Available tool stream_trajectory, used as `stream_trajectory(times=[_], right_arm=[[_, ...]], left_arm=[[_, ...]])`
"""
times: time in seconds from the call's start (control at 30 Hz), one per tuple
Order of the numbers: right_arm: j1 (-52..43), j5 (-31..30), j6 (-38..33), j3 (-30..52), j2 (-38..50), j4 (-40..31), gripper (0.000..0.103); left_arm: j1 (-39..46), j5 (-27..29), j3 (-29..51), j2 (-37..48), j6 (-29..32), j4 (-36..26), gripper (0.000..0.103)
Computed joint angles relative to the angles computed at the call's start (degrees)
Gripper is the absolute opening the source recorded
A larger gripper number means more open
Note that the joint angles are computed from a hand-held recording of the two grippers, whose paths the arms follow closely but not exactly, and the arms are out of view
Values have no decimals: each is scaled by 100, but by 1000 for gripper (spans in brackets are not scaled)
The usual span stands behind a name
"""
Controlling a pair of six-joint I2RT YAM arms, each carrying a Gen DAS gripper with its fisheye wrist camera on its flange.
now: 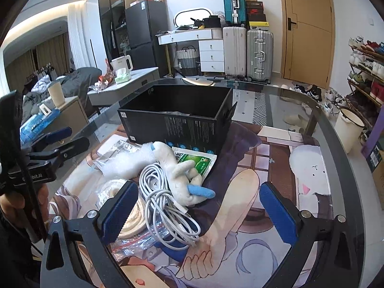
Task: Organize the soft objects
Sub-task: 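Move both grippers back toward the remaining items beside the box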
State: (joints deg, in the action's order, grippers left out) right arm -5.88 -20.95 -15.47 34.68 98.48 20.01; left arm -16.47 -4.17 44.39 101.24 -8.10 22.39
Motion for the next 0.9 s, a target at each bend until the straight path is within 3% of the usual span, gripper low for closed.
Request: stream_trajectory(times=[0.63,0.9], right_arm=[[197,369,-117,124,271,-52,102],[80,295,-133,399,512,-453,102]], left_arm=[[-49,51,232,200,175,-354,103],[-94,58,281,235,280,-441,103]])
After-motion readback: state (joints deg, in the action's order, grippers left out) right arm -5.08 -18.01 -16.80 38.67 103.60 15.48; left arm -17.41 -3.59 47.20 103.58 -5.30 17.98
